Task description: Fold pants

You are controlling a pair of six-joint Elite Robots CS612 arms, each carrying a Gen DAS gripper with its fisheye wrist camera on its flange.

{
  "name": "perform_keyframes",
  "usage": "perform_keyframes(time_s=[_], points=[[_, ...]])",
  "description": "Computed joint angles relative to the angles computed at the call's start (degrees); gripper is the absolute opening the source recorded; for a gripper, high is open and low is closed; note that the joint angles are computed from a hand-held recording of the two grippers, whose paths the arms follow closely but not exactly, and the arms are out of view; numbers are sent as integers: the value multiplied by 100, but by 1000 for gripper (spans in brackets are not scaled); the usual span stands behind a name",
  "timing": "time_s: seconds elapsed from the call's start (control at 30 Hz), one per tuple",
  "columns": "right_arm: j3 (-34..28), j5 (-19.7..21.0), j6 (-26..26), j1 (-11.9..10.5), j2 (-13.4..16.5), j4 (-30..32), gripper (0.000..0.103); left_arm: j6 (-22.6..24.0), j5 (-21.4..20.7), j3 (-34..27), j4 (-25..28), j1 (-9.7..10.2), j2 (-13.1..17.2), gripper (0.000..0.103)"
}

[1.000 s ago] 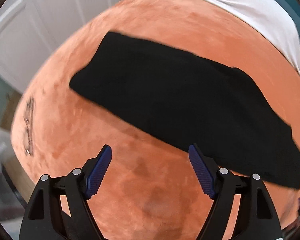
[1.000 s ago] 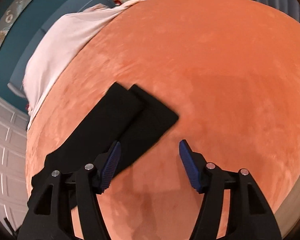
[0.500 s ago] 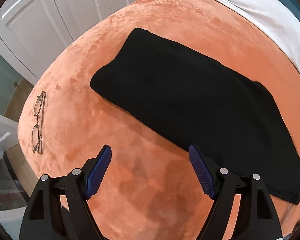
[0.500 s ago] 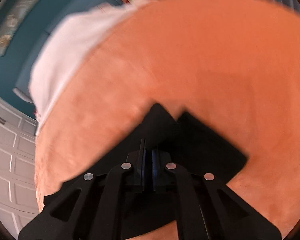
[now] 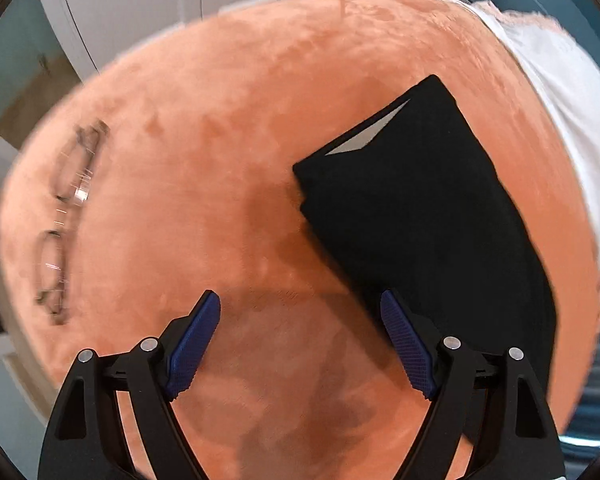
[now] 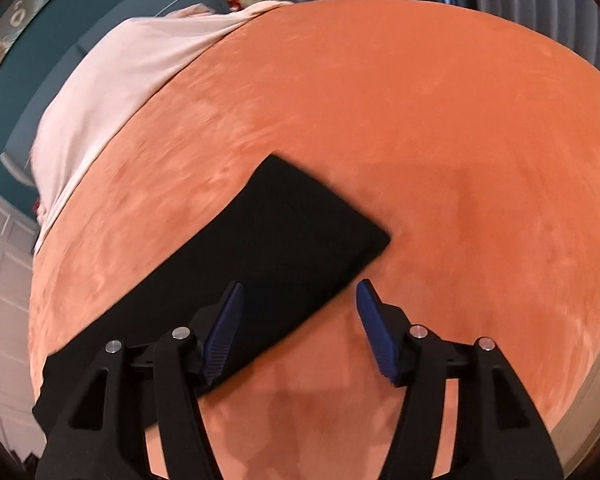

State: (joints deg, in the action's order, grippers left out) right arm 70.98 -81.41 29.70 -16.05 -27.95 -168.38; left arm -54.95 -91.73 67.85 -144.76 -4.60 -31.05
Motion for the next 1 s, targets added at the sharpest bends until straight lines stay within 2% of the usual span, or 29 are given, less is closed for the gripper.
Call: perform_keyframes(time_s=[0.07,0.13,0.17,0.2,0.23,0.3,0.4,0.43,0.47,0.53,0.6,0.63,0.73,0.77,0.8,0.83,0.87,0.9,0.97,1.0], points=[[104,132,-66,50,-32,-39,58,-48,-193,-83,-140,46,100,79],[142,219,-93,117,-67,112,58,13,-138,-206,-41,41,152,73],[149,252,-78,136,-71,171,58,95,-121,-215,-94,33,130,50],[156,285,-40,160,-72,220,58,214,-242,-242,-174,51,126,15],[176,339,0,178,-79,255,58,343,-358,-245,-235,71,107,0],[201,361,-5,239,-101,296,58,589,-269,-373,-179,81,108,0],[102,322,-153,329,-67,339,58,1074,401,-699,326,61,142,0],[48,295,-197,357,-48,385,58,1070,420,-769,479,89,143,0],[-19,322,-200,376,-22,433,58,997,199,-771,585,141,116,0],[-44,412,-141,395,-19,364,58,948,-160,-590,476,165,29,18],[-65,444,-171,435,-14,287,60,960,-181,-487,539,116,-14,75],[-73,433,-220,456,-12,297,62,906,-162,-377,436,85,-46,80],[-187,473,-379,522,30,482,62,754,-321,-462,168,75,113,76],[-202,507,-414,533,30,546,62,752,-428,-498,-5,97,179,58],[-192,550,-435,539,23,576,62,866,-465,-687,61,106,303,16],[-197,609,-457,552,18,601,62,935,-423,-856,293,108,378,8],[-198,615,-503,573,10,600,62,946,-517,-914,285,133,399,6],[-209,580,-567,596,4,610,62,943,-515,-881,60,140,370,6],[-214,499,-755,642,-28,631,62,1142,-319,-644,-576,122,175,6],[-213,452,-851,660,-43,637,62,1214,-268,-591,-709,123,127,6]])
